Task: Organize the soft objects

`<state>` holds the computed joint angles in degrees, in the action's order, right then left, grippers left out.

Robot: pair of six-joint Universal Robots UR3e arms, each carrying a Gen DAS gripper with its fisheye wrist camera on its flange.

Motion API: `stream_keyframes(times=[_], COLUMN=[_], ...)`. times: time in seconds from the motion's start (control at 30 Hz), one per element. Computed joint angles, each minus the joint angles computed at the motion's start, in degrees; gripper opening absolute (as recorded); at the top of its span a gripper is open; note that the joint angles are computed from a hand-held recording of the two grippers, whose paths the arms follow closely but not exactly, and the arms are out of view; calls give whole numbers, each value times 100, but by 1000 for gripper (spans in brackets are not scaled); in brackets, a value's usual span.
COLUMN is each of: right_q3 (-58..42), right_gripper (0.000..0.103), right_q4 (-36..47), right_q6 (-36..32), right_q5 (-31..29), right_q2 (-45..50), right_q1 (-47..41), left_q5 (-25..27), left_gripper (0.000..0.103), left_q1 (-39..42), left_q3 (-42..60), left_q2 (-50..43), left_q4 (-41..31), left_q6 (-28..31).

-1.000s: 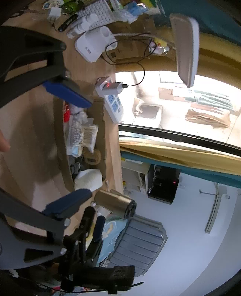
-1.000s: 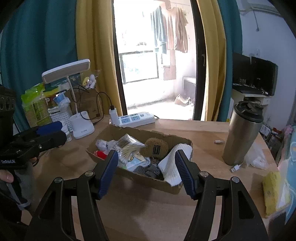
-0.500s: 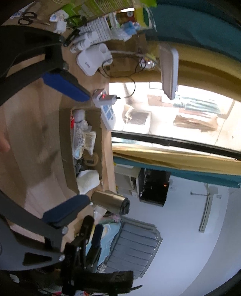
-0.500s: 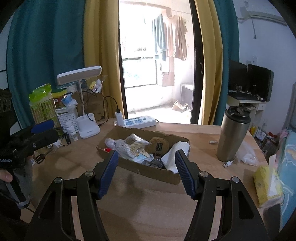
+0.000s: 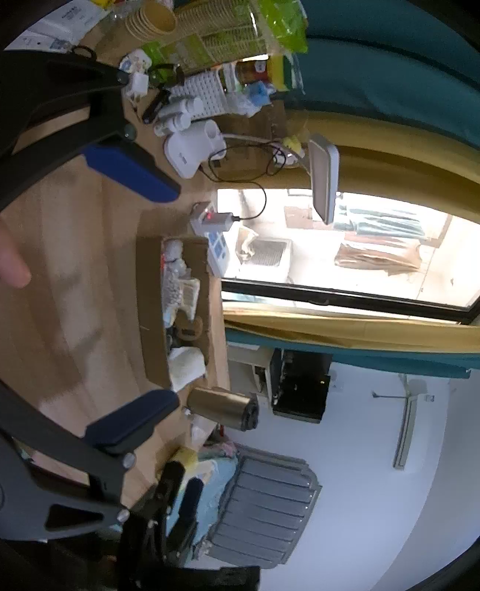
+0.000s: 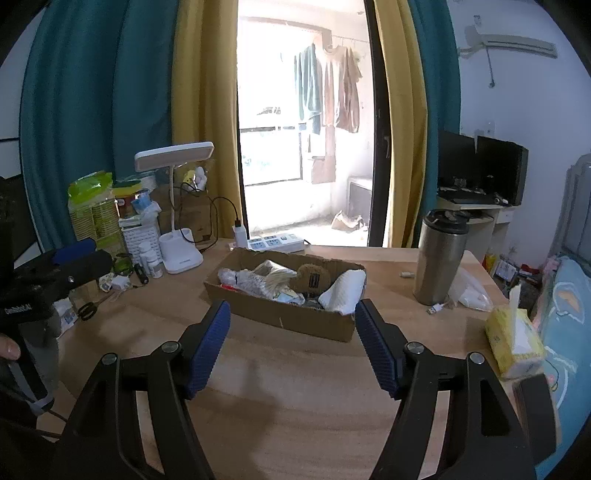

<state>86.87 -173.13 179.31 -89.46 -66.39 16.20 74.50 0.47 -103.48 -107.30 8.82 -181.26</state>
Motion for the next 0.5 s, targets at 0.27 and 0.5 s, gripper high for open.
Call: stream_keyframes(times=[0.27,0.5], right_q3=[757,1036], right_gripper=[74,74], right_q4=[-406,-570], right_q6=[80,63], right_q5=[-241,-513], right_q2=[-517,-828], right_q1=[170,393], left_q5=[186,82], left_gripper=[102,102], left_q1=[-131,31], left_q3=[-739,-1195], left_q2=[468,927], left_q4=[433,684], left_q6=[247,180])
